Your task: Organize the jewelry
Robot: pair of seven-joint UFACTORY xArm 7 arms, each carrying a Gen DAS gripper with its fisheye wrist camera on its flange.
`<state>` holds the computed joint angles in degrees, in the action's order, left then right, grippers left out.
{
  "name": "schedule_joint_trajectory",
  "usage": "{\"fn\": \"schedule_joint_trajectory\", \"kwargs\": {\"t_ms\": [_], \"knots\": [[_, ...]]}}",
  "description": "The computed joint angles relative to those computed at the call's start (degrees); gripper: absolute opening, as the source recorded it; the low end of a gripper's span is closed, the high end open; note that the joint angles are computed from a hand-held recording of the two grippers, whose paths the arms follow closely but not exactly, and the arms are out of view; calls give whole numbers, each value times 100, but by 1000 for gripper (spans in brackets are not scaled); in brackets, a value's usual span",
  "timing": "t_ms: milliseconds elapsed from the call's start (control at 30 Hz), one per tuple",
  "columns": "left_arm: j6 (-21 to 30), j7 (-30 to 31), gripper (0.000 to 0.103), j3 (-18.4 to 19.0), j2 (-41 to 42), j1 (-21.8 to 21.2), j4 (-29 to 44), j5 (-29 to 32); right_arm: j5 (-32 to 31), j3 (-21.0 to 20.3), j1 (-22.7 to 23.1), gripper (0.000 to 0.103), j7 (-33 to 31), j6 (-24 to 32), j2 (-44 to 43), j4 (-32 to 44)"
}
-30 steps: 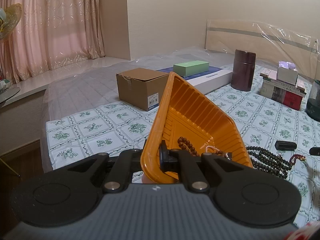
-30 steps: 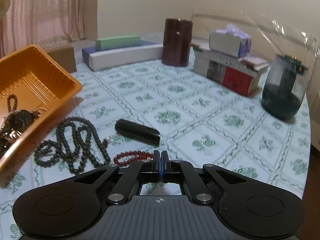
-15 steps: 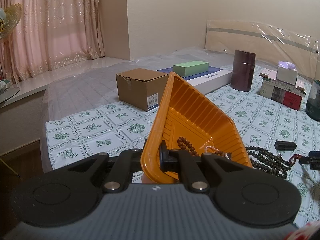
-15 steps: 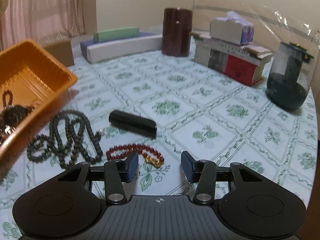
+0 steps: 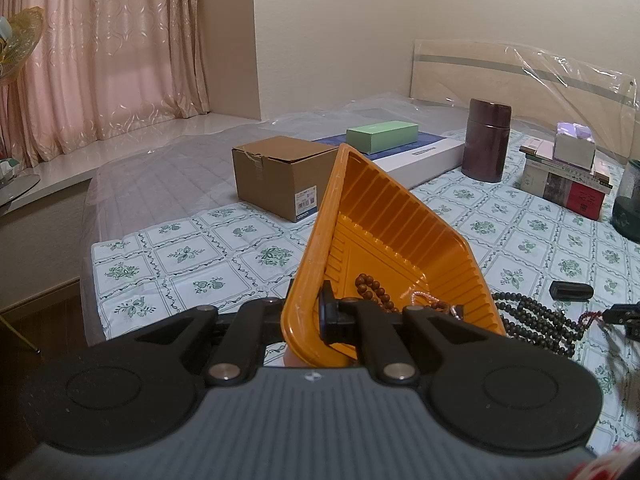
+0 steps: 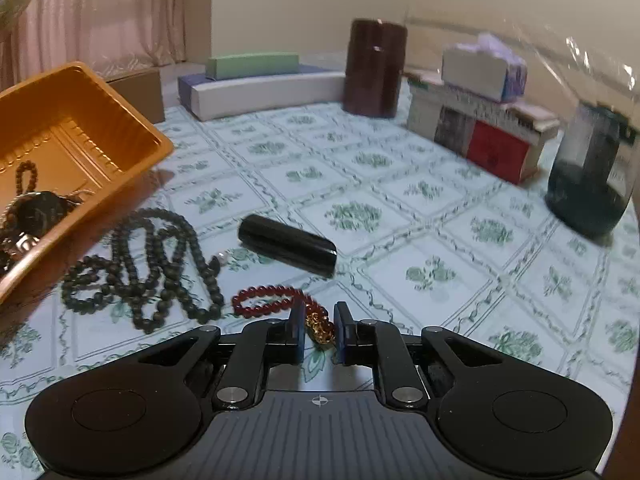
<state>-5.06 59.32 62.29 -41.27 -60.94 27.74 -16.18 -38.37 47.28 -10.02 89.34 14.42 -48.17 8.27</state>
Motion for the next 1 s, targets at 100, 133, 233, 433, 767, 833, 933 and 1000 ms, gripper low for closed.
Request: {"fn": "schedule_joint_trajectory", "kwargs": {"t_ms": [100, 133, 233, 433, 767, 833, 933, 1000], "knots": [[0, -5, 7, 0, 0, 2, 2, 7, 71, -138, 413, 14, -98, 404, -211, 72], [6, -2, 7, 4, -3, 3, 5, 10, 71, -200, 516, 14, -115, 484, -275, 90], [1, -15, 7, -6, 11, 1, 2, 3, 40, -351, 785, 8, -210, 751, -456, 210], [-8, -22, 7, -6, 12, -2, 2, 4, -140, -550, 899, 5, -448, 899, -649, 481], [-27, -60, 7, -23, 18, 4, -13, 11, -16, -818, 810, 5, -850, 735, -1076, 549], [-20, -65, 7, -23, 16, 7, -12, 19, 60, -878, 872, 5, -1013, 801, -1141, 546], [-23, -78, 7, -22, 20, -1, -9, 16, 162, -933, 899, 5, -1160, 786, -1211, 542], [-34, -93, 7, -25, 28, -12, -12, 17, 208, -907, 850, 5, -1221, 719, -1221, 587]]}}
